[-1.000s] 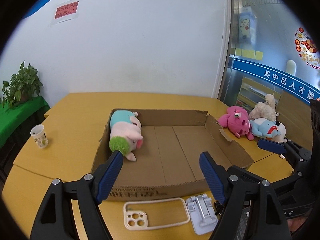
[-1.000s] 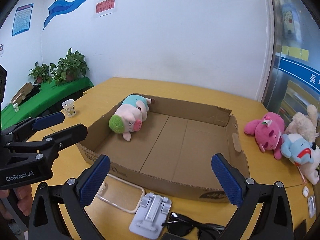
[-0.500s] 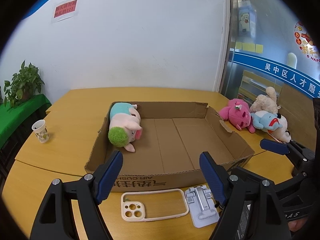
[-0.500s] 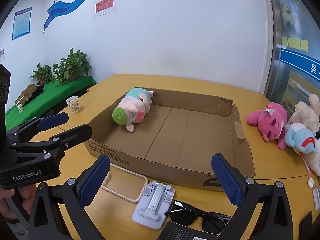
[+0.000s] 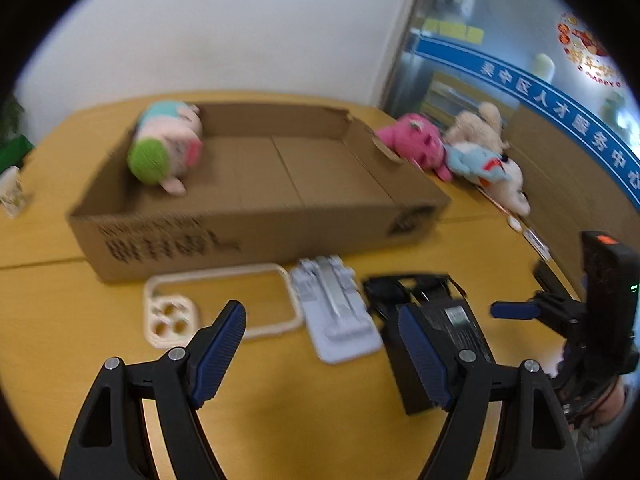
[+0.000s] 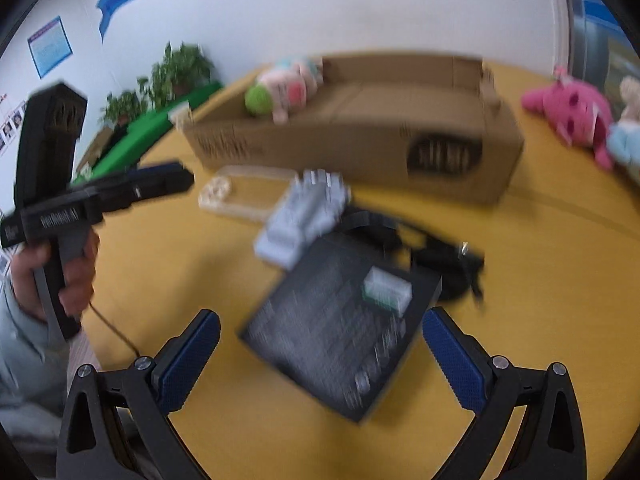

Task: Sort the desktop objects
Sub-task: 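Lower the left gripper onto the black UGREEN box and grasp it, then lift the black box with the left gripper and carry it over the cardboard box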

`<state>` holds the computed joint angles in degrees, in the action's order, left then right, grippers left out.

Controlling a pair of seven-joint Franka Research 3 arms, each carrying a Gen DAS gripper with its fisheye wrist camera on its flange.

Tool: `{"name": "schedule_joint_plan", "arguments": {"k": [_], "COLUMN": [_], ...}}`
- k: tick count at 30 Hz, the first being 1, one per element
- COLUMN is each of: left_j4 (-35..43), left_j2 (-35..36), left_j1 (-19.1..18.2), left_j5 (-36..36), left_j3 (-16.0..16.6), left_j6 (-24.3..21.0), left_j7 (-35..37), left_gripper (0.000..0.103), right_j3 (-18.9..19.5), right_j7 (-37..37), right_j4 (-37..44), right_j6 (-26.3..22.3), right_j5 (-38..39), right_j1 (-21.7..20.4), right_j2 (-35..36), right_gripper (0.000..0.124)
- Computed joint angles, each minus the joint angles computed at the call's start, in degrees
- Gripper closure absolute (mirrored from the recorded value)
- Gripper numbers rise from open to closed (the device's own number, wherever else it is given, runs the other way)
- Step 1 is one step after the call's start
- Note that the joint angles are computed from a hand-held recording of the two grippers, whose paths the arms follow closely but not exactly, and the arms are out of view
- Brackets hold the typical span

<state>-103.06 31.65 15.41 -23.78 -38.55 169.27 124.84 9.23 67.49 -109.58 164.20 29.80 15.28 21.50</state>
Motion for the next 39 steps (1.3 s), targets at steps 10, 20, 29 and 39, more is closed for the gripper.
{"name": "schedule_joint_plan", "arguments": {"k": [10, 20, 29, 39], "left_j4": [3.64, 11.70, 11.16, 5.63], "left_j2": [3.45, 8.03, 7.54, -0.64], "left_j1": [-0.51, -6.19, -8.30, -8.00], "left_j5": [-7.20, -12.02, -16.89, -27.53], "left_j3": [-0.37, 5.38, 7.94, 7.29], "left_j6": [-12.14, -22.86, -26.57, -21.02], "left_j7": [4.10, 8.60, 11.48, 21.29], "left_gripper": [0.024, 0.026, 0.049, 0.051], "right_j3": [3.83, 1.74, -2.24, -10.56], "right_j7": [-4.03, -3.72, 5.80, 15.09], "right_j4": [0.79, -0.76, -2.66, -6.84], "right_j6": [-0.50, 2.28, 8.55, 17.20], "right_j5": [3.92, 4.17, -3.87, -17.11], "right_j1": [-1.60, 1.31, 5.15, 12.59], "right_j2": [3.38, 3.63, 3.79, -2.12], "right_gripper": [0.021, 0.021, 0.029, 0.031]}}
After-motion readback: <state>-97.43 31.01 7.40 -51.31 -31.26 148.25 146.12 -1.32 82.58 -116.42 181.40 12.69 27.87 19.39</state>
